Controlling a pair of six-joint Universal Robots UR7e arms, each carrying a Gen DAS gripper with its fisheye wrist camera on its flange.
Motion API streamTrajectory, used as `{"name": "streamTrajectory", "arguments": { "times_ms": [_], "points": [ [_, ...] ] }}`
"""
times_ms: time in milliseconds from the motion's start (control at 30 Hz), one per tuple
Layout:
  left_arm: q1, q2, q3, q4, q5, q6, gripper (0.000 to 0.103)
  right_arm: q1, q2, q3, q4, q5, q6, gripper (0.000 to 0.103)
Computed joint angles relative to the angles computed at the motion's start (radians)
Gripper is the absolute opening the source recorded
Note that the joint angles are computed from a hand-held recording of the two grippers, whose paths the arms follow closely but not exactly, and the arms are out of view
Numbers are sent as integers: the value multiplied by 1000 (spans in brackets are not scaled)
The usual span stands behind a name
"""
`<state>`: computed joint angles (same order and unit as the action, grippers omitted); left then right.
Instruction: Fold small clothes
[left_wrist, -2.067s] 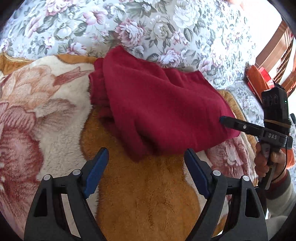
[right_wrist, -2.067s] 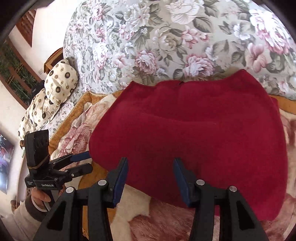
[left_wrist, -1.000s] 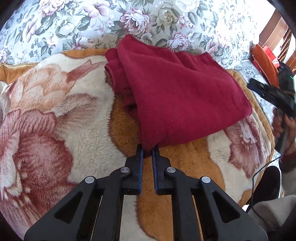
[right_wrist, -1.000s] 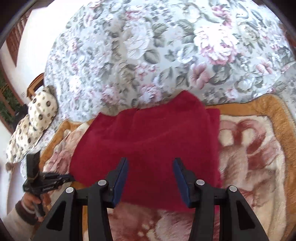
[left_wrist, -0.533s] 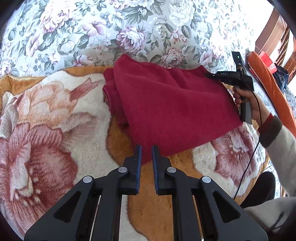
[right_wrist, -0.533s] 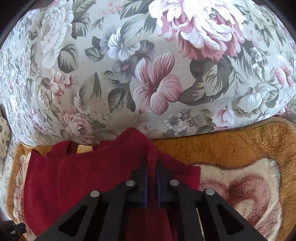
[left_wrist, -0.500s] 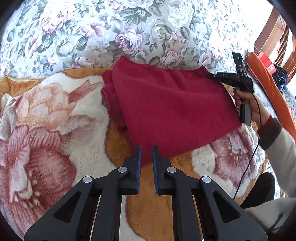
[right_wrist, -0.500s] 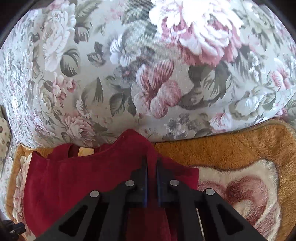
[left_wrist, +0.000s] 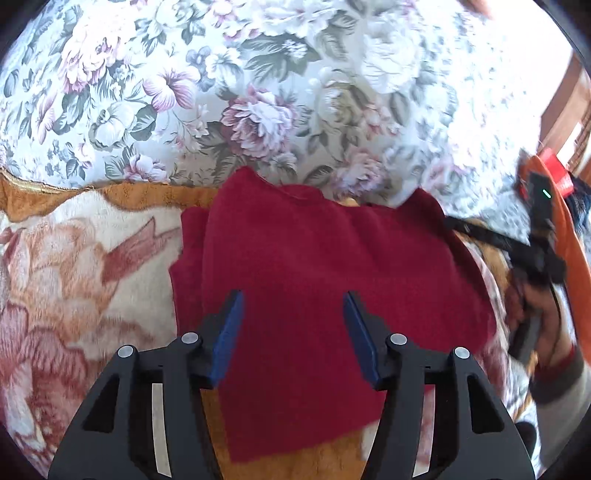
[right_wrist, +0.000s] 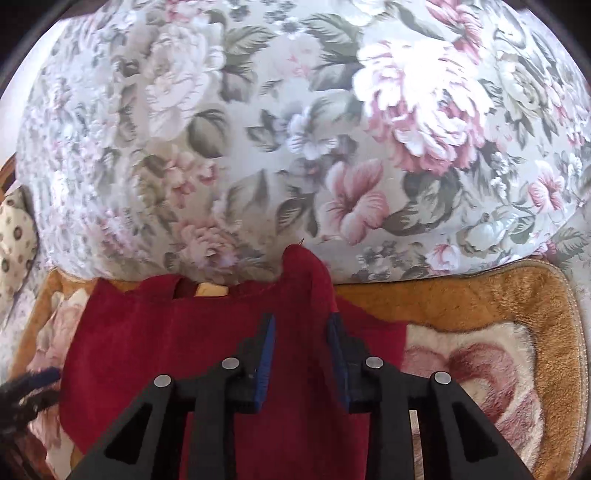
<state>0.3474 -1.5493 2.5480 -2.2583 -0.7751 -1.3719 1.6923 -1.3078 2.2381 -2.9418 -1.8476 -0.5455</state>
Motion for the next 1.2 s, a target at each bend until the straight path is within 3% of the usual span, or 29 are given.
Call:
{"name": "streamTrajectory", "arguments": {
  "times_ms": [100, 167, 233, 333, 400, 500, 567, 667, 800, 867, 900, 967, 1133, 1200],
  "points": [
    [99, 60, -52, -5, 10, 65, 55, 30, 21, -1, 87, 45, -31, 28],
    [148, 100, -91, 39, 27, 76, 55, 68, 75, 0, 64, 27, -45, 28],
    [203, 122, -107, 3, 29, 116, 55, 84, 120, -7, 58, 31, -57, 28],
    [272, 149, -129, -51, 36, 166, 55, 109, 250, -54, -36, -83, -48, 28],
    [300, 168, -139, -71, 50, 191, 55, 90, 303, -84, -92, -115, -24, 28],
    [328, 199, -150, -105, 71, 228, 55, 35, 296, -107, -70, -41, 51, 28],
    [324, 210, -152, -105, 88, 225, 55, 24, 260, -91, -70, -36, 70, 28],
    [298, 198, -135, -115, 97, 208, 55, 16, 179, -25, -137, -62, 15, 28],
    [221, 141, -104, -19, 112, 101, 55, -26, 68, 53, -211, -88, -24, 30],
    [184, 130, -106, 60, 114, 31, 55, -31, 90, 36, -246, -169, -36, 30],
    [165, 122, -105, 102, 109, -3, 55, -48, 95, 25, -208, -175, -23, 30],
    [125, 103, -104, 175, 100, -65, 55, -83, 67, 22, -160, -114, 0, 30],
    [38, 40, -87, 298, 73, -192, 55, -73, -79, 72, -49, -50, 42, 31],
    [8, 36, -88, 336, 65, -229, 55, -64, -124, 107, -43, -72, 29, 31]
  ]
}}
